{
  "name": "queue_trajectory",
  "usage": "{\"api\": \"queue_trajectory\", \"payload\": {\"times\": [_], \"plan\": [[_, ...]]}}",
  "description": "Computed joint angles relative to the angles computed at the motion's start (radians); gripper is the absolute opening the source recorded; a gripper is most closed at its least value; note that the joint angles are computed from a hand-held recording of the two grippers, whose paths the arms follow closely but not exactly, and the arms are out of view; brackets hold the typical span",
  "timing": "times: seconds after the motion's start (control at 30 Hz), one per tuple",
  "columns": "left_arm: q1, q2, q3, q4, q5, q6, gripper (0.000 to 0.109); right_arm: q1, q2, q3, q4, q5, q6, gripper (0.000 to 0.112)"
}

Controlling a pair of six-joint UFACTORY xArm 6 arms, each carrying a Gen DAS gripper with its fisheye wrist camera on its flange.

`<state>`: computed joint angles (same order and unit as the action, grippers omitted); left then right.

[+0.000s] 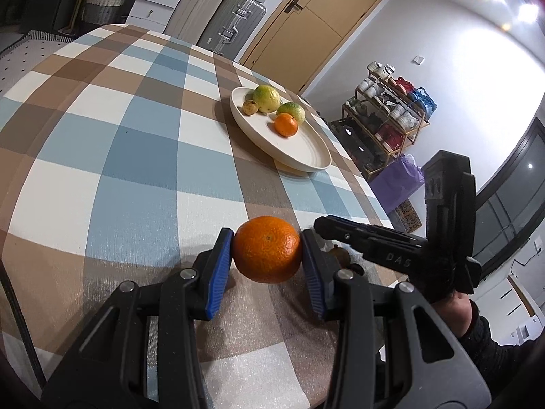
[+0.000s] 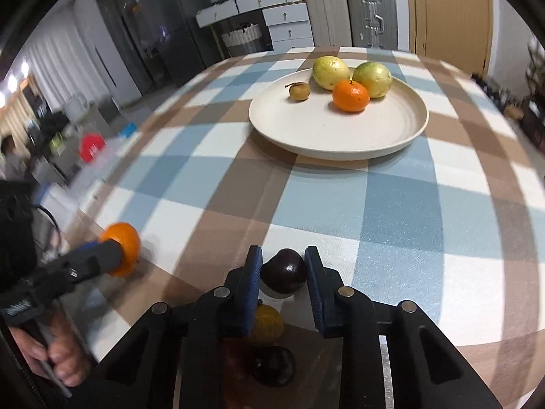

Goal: Organize fruits
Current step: 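Grasp the orange with the left gripper while the right gripper grasps a dark plum, then carry the orange and plum onto the cream plate and open both grippers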

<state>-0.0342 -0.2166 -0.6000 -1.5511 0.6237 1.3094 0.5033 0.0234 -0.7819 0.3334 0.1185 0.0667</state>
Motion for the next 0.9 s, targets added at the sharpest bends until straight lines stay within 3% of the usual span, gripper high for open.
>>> {"api": "queue_trajectory", "payload": {"times": [0.47, 0.63, 0.9], "plan": [[-0.108, 0.066, -0.150, 0.073, -0.127, -0.069, 0.037, 0.015, -0.023, -0.065, 0.697, -0.025, -0.635, 0.026], [-0.157, 0.143, -0.275, 0.135, -0.191, -0.116, 0.037, -0.023, -0.007, -0.119, 0.840, -0.009, -0.803, 0.026], [-0.211, 0.331, -0.523, 0.330, -0.251, -0.298, 0.037, -0.095, 0.058, -0.233, 0.921, 0.033, -0.953, 0.026]]}}
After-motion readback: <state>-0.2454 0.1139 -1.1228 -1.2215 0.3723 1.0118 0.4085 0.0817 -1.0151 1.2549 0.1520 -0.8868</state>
